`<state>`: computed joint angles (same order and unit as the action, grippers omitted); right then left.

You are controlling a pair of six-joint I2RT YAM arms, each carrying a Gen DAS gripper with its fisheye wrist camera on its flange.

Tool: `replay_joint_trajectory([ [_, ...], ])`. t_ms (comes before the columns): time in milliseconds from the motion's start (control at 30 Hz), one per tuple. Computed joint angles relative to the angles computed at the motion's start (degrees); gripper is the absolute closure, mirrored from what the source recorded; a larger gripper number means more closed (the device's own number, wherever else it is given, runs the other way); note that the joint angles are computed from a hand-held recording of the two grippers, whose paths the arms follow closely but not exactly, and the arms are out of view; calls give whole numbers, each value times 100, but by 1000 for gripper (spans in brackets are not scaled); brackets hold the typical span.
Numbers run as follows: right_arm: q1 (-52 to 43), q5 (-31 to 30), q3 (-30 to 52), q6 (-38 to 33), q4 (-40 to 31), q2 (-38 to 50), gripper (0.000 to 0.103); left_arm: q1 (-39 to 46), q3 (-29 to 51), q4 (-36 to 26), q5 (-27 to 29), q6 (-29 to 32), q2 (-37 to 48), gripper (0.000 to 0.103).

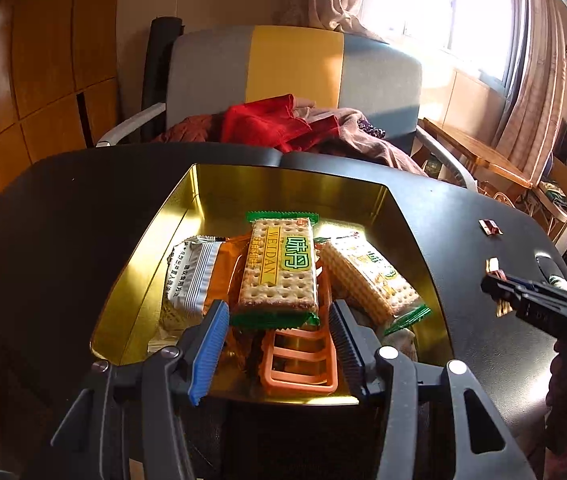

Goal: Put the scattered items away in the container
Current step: 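Carry the red-and-gold candy into the gold box and open the right gripper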

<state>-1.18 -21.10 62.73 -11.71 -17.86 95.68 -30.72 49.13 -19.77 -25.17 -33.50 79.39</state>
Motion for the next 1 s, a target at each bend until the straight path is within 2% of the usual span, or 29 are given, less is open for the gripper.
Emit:
replay_joint_trajectory([
  [267, 946, -131, 330, 134, -75, 50, 73, -145, -131, -54, -58, -83, -146, 50],
  [633, 1858, -12, 1139, 279, -487, 797, 73, -180, -382, -243, -100, -321, -426, 49],
  [767, 2007, 77, 1314, 252, -565, 905, 71, -155, -469, -252, -84, -388, -544, 49],
  [1000, 1859, -106, 1264, 451, -584, 799, 68, -243, -409, -309, -168, -359, -613, 49],
])
